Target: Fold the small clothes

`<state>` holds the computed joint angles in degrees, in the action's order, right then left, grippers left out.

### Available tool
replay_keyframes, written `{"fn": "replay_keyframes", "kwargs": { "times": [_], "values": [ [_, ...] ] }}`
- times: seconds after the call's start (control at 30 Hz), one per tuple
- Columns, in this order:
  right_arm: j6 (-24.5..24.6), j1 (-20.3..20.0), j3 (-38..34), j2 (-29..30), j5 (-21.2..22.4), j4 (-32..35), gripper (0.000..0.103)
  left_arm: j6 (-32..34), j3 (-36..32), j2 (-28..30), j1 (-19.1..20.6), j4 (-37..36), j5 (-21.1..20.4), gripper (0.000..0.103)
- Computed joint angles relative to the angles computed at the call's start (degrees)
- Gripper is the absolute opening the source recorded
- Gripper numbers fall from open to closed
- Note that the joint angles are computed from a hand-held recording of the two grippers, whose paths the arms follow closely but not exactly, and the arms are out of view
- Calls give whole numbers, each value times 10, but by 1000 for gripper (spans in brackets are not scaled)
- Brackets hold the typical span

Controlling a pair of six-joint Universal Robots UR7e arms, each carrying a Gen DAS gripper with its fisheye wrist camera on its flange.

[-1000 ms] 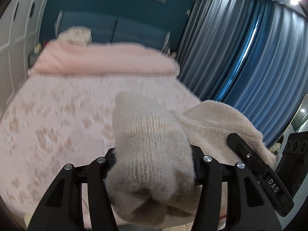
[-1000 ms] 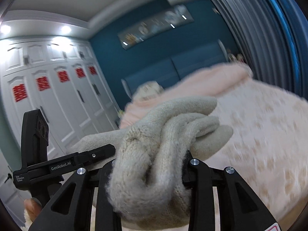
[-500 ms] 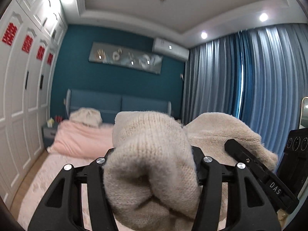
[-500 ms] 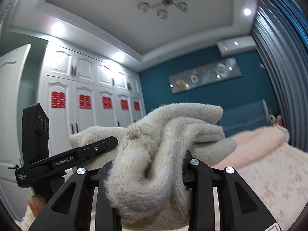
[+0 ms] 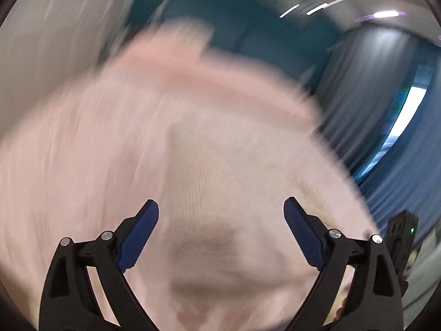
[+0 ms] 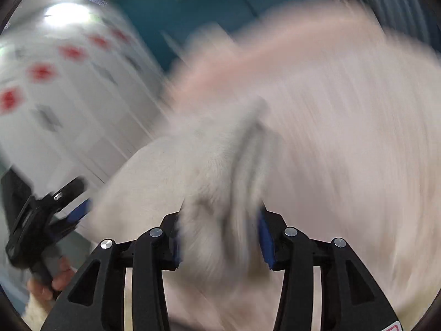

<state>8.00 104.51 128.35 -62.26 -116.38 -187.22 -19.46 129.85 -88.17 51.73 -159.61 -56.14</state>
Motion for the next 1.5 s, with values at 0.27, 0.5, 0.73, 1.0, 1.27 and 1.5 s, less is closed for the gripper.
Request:
{"fn": "replay_keyframes", "kwargs": {
  "times": [0.27,0.5,0.73,1.0,1.27,1.5],
  "values": [
    [-12,-23,9,-29,10,-25,75,-96,15,-14,84,-11,-71,94],
    [43,-73,-91,64,74,79,78,-34,-95,115,134,48,-119,95],
    [-51,-3,-143,75,62,52,33,19,-135,141,115,79,-119,42],
    [-88,-15,-150,76,58,5,39,94,-145,126,69,18,-72,50],
    [-62,-11,-124,68,1,-21,34,51,-95,154,74,31,50,58],
    [-74,-19,-147,114,-63,87,0,6,-69,144,39,65,104,70]
  ]
}}
